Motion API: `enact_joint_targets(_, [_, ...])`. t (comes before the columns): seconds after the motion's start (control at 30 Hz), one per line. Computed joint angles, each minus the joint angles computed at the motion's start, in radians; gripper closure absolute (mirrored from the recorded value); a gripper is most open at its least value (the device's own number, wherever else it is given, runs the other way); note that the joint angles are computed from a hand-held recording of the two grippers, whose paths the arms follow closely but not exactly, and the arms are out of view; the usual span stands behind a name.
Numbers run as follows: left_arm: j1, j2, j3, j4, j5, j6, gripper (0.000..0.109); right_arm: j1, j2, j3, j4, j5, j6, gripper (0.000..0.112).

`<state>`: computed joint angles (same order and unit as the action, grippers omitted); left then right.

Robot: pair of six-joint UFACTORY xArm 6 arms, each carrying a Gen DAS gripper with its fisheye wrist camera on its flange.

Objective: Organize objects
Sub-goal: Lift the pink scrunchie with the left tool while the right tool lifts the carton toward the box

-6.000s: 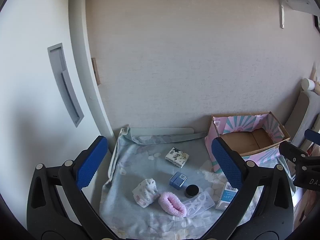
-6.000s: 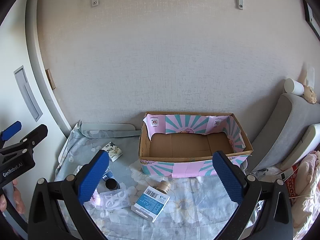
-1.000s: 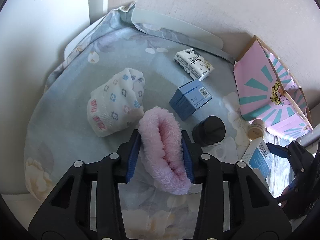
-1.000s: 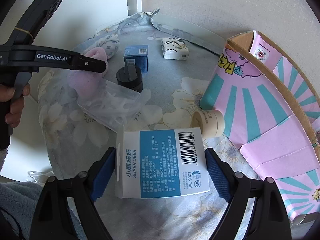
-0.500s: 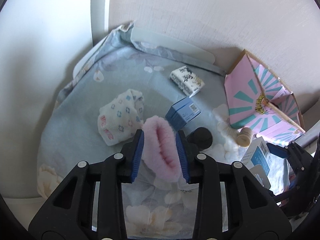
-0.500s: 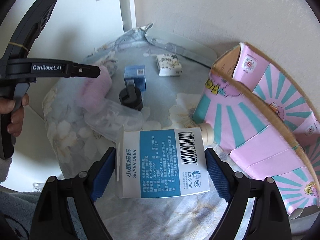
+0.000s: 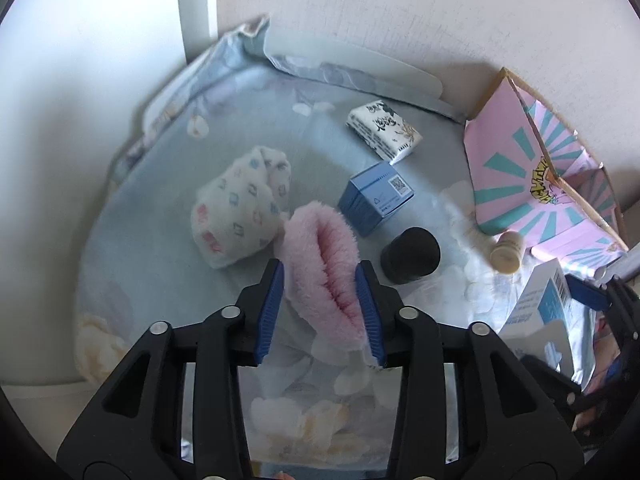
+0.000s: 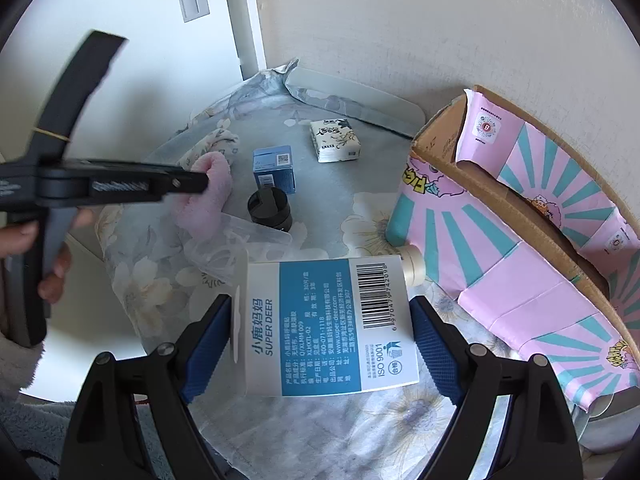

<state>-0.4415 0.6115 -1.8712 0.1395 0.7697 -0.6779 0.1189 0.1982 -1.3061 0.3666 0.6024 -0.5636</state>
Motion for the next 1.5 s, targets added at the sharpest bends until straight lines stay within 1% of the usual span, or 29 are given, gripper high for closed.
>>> enact_joint_targets(0.03, [0.000, 0.011, -0.010, 0.003, 0.005, -0.011, 0.040, 0.000, 0.000, 0.000, 0.001, 0.002, 0.000, 0.028])
enact_joint_targets(0.07, [0.000, 0.033, -0.038, 0.013, 0.027, -0.015, 0.024, 0.001, 0.000, -0.001, 0.003, 0.005, 0.000, 0.028])
enact_joint_targets(0.1, [-0.001, 0.038, -0.040, 0.022, 0.024, -0.021, 0.006, 0.001, 0.002, -0.001, 0.006, 0.006, -0.002, 0.028])
enact_joint_targets(0.17, [-0.001, 0.039, -0.030, 0.018, 0.004, -0.020, 0.006, 0.000, 0.006, -0.003, 0.012, 0.009, -0.005, 0.028])
enact_joint_targets(0.23, [-0.005, 0.055, -0.053, 0.041, 0.041, -0.032, 0.006, -0.001, 0.009, -0.002, 0.018, 0.009, -0.008, 0.028])
enact_joint_targets(0.27, [-0.007, 0.054, -0.048, 0.063, 0.045, -0.049, 0.006, -0.002, 0.011, -0.004, 0.021, 0.010, -0.009, 0.028])
enact_joint_targets(0.3, [-0.008, 0.052, -0.041, 0.079, 0.038, -0.063, 0.006, -0.003, 0.013, -0.004, 0.023, 0.011, -0.008, 0.028])
enact_joint_targets(0.37, [-0.004, 0.033, 0.001, 0.062, -0.003, -0.060, 0.006, -0.003, 0.014, -0.006, 0.022, 0.015, -0.007, 0.028])
enact_joint_targets(0.4, [-0.001, 0.032, 0.008, 0.051, -0.015, -0.058, 0.006, -0.003, 0.015, -0.005, 0.021, 0.015, -0.007, 0.028])
enact_joint_targets(0.43, [0.003, 0.028, 0.024, 0.034, -0.037, -0.052, 0.012, -0.003, 0.015, -0.005, 0.021, 0.015, -0.007, 0.028])
enact_joint_targets(0.47, [0.005, 0.030, 0.025, 0.024, -0.042, -0.046, 0.019, -0.004, 0.015, -0.006, 0.022, 0.016, -0.006, 0.028])
enact_joint_targets(0.5, [0.007, 0.030, 0.034, 0.004, -0.049, -0.034, 0.033, -0.004, 0.015, -0.006, 0.023, 0.016, -0.005, 0.028])
enact_joint_targets(0.53, [0.012, 0.021, 0.060, -0.022, -0.091, -0.022, 0.039, -0.004, 0.016, -0.007, 0.023, 0.017, -0.004, 0.028])
enact_joint_targets(0.57, [0.015, 0.015, 0.077, -0.038, -0.115, -0.019, 0.042, -0.003, 0.016, -0.007, 0.022, 0.017, -0.002, 0.028])
enact_joint_targets(0.6, [0.018, 0.008, 0.094, -0.052, -0.140, -0.011, 0.050, -0.003, 0.015, -0.006, 0.021, 0.017, -0.002, 0.028])
enact_joint_targets(0.63, [0.019, 0.004, 0.104, -0.061, -0.157, -0.004, 0.061, -0.004, 0.014, -0.006, 0.022, 0.017, -0.003, 0.028])
enact_joint_targets(0.7, [0.018, 0.012, 0.089, -0.063, -0.142, 0.013, 0.071, -0.004, 0.014, -0.007, 0.024, 0.017, -0.007, 0.028])
enact_joint_targets(0.83, [0.018, 0.006, 0.097, -0.080, -0.154, 0.031, 0.076, -0.005, 0.013, -0.011, 0.026, 0.016, -0.011, 0.028])
enact_joint_targets(1.0, [0.015, -0.021, 0.112, -0.083, -0.168, 0.034, 0.077, -0.004, 0.004, -0.015, 0.023, 0.014, -0.002, 0.028])
enact_joint_targets(1.17, [0.008, -0.044, 0.082, -0.069, -0.153, 0.039, 0.077, -0.004, -0.021, -0.025, 0.024, 0.017, 0.009, 0.028])
enact_joint_targets(1.33, [-0.004, -0.034, -0.032, -0.064, -0.100, 0.078, 0.077, -0.010, -0.059, -0.052, 0.005, 0.025, 0.055, 0.028])
enact_joint_targets(1.43, [-0.013, 0.013, -0.166, -0.080, -0.053, 0.127, 0.077, -0.018, -0.068, -0.090, -0.029, 0.032, 0.106, 0.028])
enact_joint_targets(1.5, [-0.017, 0.074, -0.299, -0.105, -0.009, 0.170, 0.077, -0.025, -0.069, -0.117, -0.067, 0.030, 0.148, 0.028])
